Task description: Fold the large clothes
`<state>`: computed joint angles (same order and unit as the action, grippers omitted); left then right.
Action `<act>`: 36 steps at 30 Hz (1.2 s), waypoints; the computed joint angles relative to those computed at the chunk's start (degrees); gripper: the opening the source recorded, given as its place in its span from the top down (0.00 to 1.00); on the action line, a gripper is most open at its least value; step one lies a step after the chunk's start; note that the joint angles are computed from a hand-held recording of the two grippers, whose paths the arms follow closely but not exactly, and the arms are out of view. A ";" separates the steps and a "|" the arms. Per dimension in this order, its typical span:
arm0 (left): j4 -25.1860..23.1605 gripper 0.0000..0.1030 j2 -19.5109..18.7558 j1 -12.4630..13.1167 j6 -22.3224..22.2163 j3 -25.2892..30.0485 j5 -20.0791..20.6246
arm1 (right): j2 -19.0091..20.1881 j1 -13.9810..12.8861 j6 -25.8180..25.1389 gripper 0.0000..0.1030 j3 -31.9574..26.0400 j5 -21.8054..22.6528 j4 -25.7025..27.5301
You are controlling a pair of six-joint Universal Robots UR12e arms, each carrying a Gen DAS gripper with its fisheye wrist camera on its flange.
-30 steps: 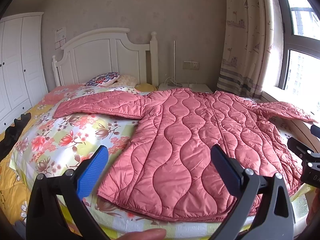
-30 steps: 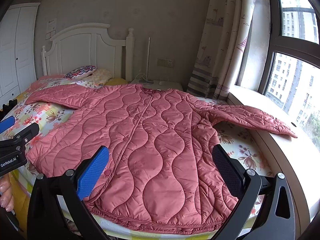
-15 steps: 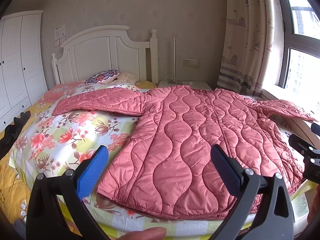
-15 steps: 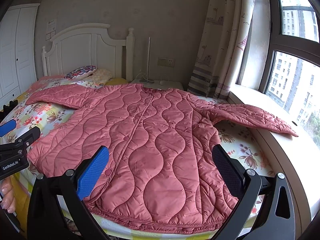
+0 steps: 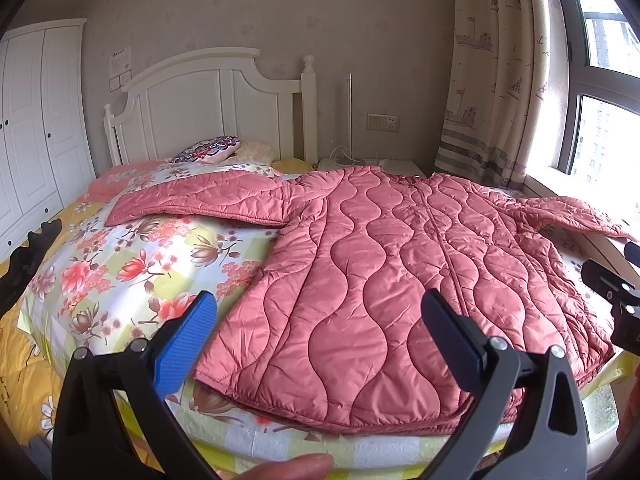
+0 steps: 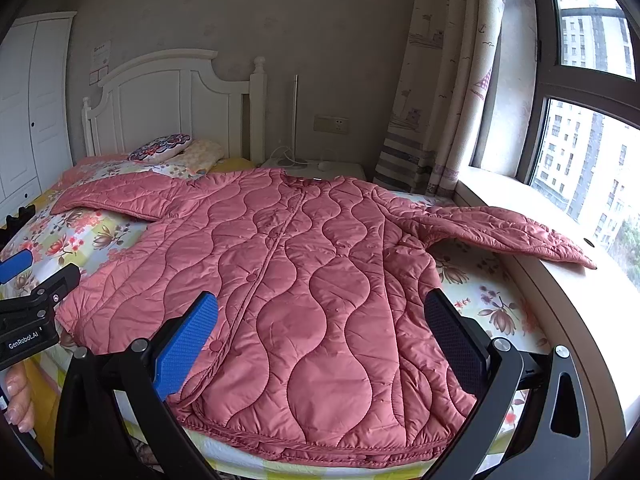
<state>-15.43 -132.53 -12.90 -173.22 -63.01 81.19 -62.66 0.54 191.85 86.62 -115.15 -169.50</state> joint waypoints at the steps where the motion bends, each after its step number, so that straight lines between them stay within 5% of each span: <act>1: -0.01 0.02 0.00 0.00 0.00 0.02 -0.02 | 0.01 0.01 0.02 0.04 0.00 -0.04 0.00; 23: -0.76 0.02 0.07 0.10 0.13 -0.32 -0.06 | 0.00 -0.04 0.27 0.04 0.02 0.06 0.18; 36: -6.03 0.02 -2.66 -0.74 2.16 4.02 0.60 | 0.80 -0.70 1.66 0.04 -0.42 0.93 2.73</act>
